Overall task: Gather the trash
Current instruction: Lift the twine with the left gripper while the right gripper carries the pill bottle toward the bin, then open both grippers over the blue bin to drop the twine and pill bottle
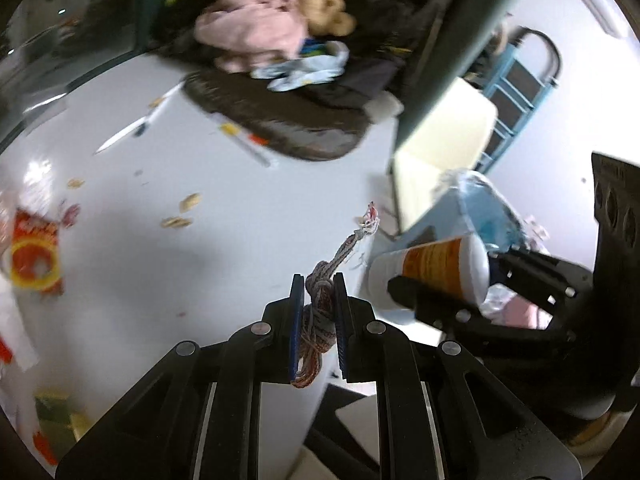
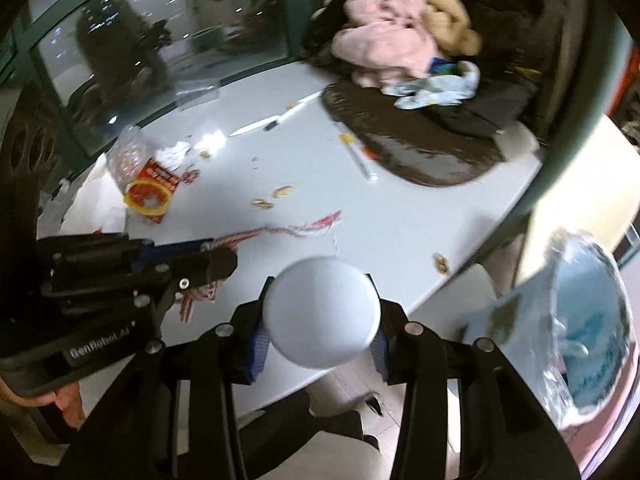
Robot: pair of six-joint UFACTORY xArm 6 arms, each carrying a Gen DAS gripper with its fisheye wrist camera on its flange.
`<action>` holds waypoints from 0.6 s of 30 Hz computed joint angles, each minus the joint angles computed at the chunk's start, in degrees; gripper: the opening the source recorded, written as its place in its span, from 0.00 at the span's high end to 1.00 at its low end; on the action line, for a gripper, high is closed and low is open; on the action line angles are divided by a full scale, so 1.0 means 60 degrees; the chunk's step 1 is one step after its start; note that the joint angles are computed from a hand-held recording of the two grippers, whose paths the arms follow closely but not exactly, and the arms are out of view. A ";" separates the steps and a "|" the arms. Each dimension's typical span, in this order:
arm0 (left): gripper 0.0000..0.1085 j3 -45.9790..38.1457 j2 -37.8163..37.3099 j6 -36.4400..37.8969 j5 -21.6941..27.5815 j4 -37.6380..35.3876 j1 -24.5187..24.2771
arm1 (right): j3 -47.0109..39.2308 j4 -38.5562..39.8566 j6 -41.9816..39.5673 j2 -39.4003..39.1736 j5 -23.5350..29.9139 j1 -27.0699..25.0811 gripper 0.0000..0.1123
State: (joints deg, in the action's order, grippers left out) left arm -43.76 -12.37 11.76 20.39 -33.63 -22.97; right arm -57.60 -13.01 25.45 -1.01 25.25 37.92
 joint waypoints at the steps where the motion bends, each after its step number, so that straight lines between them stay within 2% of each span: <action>1: 0.88 -0.0150 0.0097 0.0122 -0.0005 -0.0087 -0.0101 | 0.0223 -0.0237 0.0330 -0.0216 -0.0039 -0.0102 0.64; 9: 0.88 -0.2249 0.1733 0.0791 -0.0056 -0.0318 -0.1474 | 0.2008 -0.1784 0.2159 -0.2325 -0.0166 -0.1412 0.64; 14: 0.88 -0.4096 0.3090 0.0720 0.0100 0.0062 -0.2180 | 0.2593 -0.1782 0.1836 -0.3118 -0.0404 -0.2490 0.64; 18: 0.88 -0.5643 0.4224 0.0314 0.0340 0.0622 -0.2585 | 0.2952 -0.1182 0.1011 -0.3466 -0.0801 -0.3478 0.65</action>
State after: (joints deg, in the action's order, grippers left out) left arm -77.62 12.97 13.64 22.43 -29.90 -38.48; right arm -39.89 -20.11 31.51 -21.80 20.45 17.05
